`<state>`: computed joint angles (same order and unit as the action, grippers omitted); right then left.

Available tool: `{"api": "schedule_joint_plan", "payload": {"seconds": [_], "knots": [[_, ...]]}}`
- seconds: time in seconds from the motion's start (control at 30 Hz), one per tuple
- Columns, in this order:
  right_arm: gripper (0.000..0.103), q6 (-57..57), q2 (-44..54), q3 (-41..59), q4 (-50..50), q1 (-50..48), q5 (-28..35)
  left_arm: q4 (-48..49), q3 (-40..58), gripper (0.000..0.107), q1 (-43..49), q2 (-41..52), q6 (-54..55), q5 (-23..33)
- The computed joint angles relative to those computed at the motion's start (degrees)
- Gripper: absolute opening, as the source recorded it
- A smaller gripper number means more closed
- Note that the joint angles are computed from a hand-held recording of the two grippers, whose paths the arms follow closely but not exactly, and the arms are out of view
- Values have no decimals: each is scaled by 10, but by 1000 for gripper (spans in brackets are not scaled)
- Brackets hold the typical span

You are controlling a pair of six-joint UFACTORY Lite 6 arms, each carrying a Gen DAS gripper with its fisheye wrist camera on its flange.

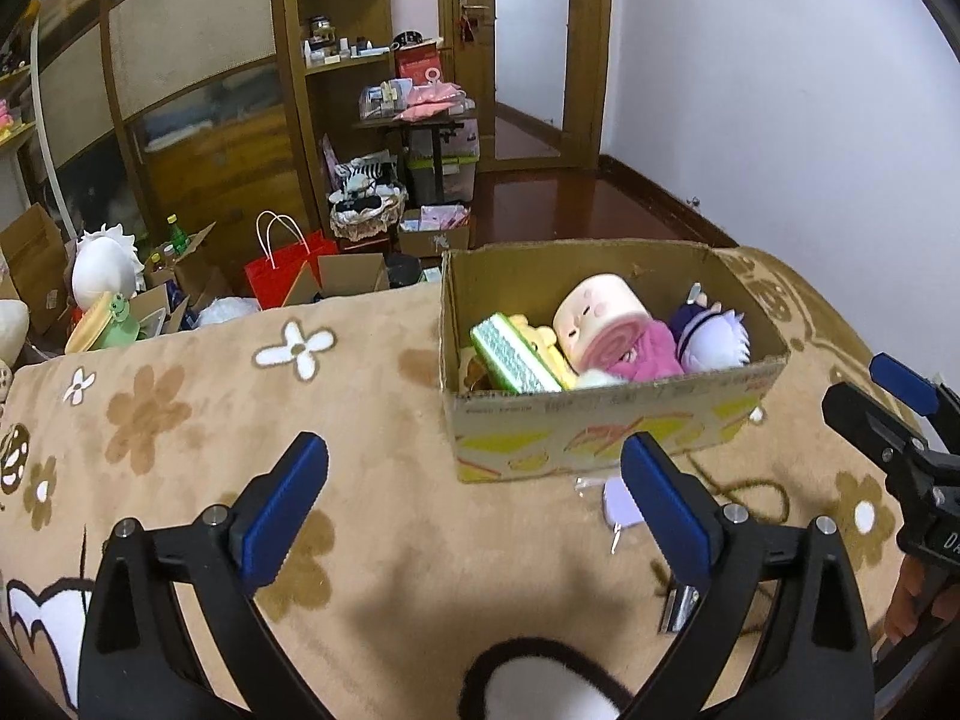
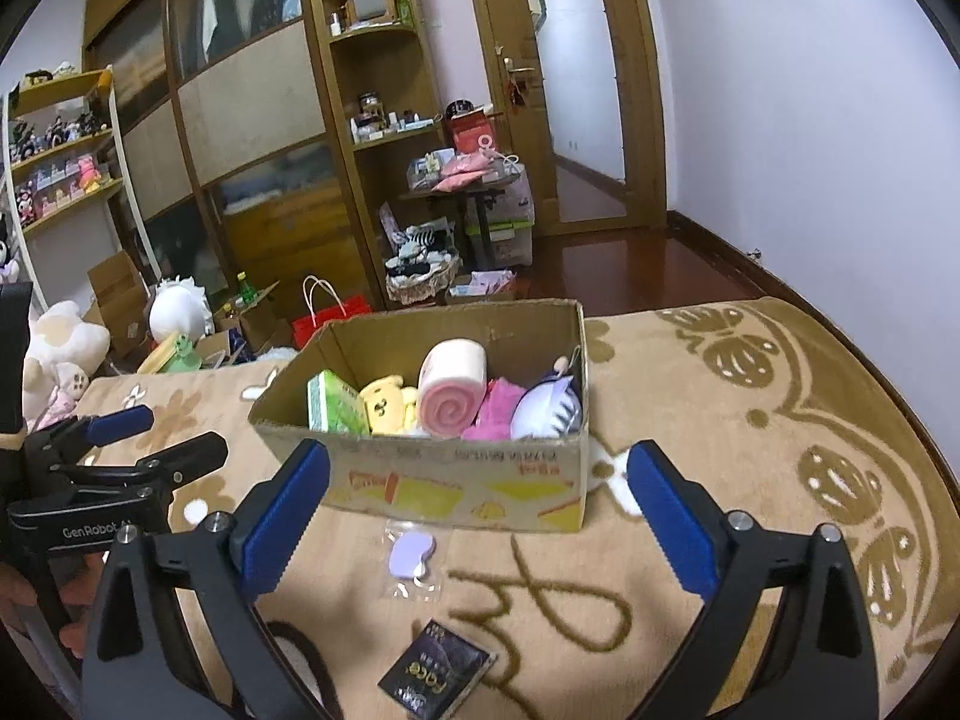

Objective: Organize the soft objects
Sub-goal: 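Open both tools to release the plushes and withdraw from the box, then lower the left tool onto the clear bag while the right tool lowers onto the black packet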

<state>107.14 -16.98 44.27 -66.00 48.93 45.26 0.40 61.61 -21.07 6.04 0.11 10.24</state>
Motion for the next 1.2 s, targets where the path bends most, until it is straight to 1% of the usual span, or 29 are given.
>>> {"api": "schedule_joint_plan", "payload": {"seconds": [0.07, 0.13, 0.23, 0.33, 0.47, 0.63, 0.77, 0.9, 0.97, 1.03, 1.2], "knots": [[103, 3, 2, -1, 6, 14, 12, -8, -7, 97, -1, -5, 5, 4], [103, 4, 7, 0, 12, 29, 24, 9, -17, 98, -2, -13, -13, 5], [103, 0, 15, 2, 22, 42, 36, 1, -22, 97, -2, -14, -3, 6], [103, 5, 20, -2, 29, 44, 32, 15, -23, 97, -5, -11, -12, 8], [103, 13, 29, -16, 37, 33, 4, -5, -12, 97, -7, 6, 9, 12], [103, 25, 46, -34, 39, 18, -30, -81, 4, 97, -6, 37, 86, 13], [103, 28, 66, -39, 40, 3, -63, -97, 34, 97, -11, 77, 100, 21], [103, 26, 90, -39, 45, -13, -97, -156, 73, 97, -13, 126, 157, 43], [103, 22, 102, -37, 51, -18, -110, -171, 86, 97, -14, 144, 170, 50], [103, 19, 114, -37, 57, -24, -126, -208, 95, 97, -14, 162, 204, 53], [103, -6, 138, -37, 76, -54, -180, -255, 131, 97, -21, 213, 248, 66]]}}
